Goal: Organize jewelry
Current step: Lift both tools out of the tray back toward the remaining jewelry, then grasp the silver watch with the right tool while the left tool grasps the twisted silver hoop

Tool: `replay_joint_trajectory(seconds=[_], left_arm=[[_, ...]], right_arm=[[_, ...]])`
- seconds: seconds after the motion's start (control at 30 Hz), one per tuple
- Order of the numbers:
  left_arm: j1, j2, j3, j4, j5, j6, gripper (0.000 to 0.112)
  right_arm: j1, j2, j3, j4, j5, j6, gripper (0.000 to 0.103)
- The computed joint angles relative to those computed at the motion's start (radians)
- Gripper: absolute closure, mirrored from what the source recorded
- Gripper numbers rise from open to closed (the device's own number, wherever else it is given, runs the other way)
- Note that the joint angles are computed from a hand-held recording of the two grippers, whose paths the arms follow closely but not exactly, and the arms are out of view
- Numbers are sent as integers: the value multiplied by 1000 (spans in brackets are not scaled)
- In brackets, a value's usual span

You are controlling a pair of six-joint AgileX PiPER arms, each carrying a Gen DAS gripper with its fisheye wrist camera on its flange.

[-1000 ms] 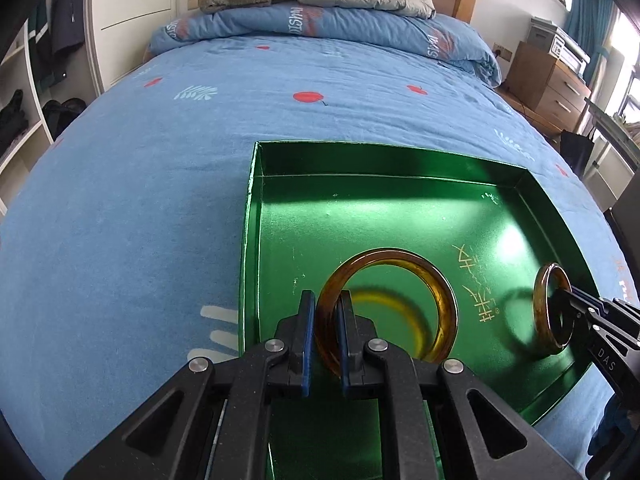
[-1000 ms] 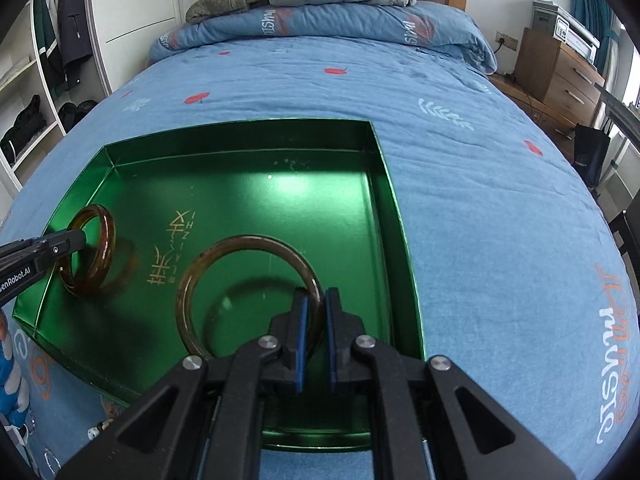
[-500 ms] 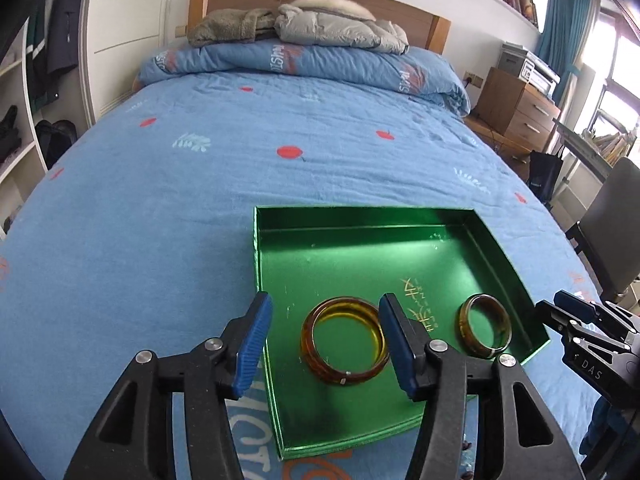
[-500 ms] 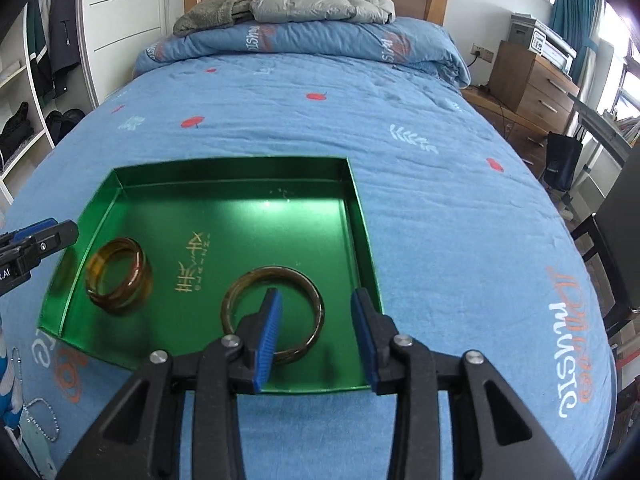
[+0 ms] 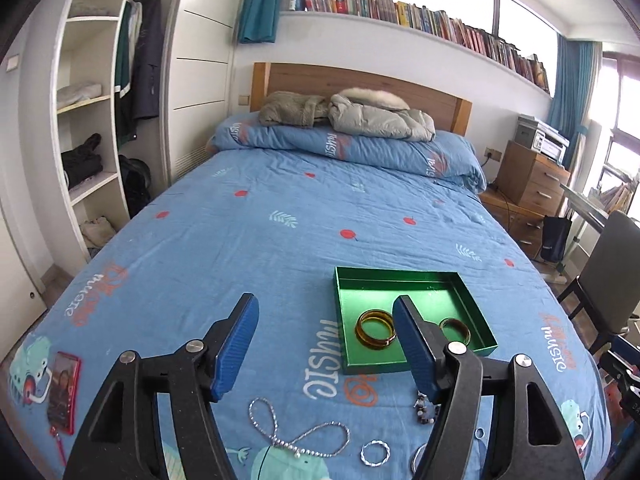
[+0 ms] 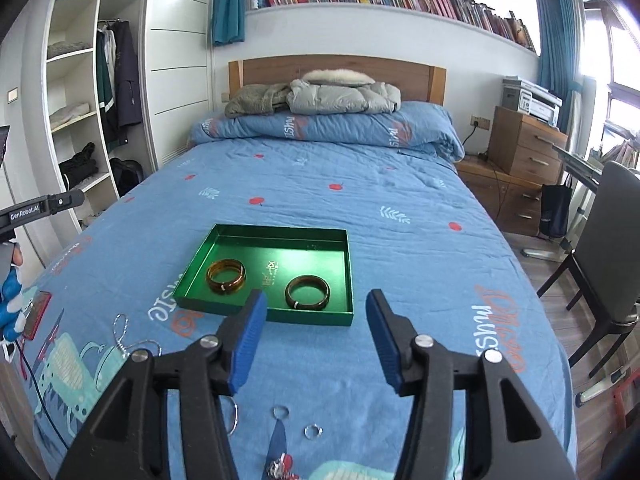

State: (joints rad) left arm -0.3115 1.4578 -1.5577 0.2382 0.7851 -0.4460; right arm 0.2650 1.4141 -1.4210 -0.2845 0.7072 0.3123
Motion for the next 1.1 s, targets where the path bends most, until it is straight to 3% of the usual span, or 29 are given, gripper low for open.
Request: replay_joint_trajectory(seconds=[0.1,0.33,0.6,0.67,0.77,0.9,0.97,1.1], left_arm=[[-21,-129,137,66,0,-77,42],[-198,-366,384,322,83,-309,31],[-451,-506,576,516,207,-568,26],[-543,-525,621,587,256,-675,24],[-653,-518,682,675,299,-821,22],[-710,-475,770,724,283,-958,21],[-700,-438,810,709,232,-976,21],[-628,-350,883,679,56,-1008,22]], right_arm=[[42,-166,153,-47,-4,49,53],[155,-474,436,-186,39,240,53],[316,-666,612,-376,147,484,53],[310,-698,649,-372,136,494,52],[329,-715,715,-395,109,545,45],[305,-676,807,-383,-1,586,44],[281,-631,851,-378,-76,598,44],[225,-489,911,-395,-251,637,44]])
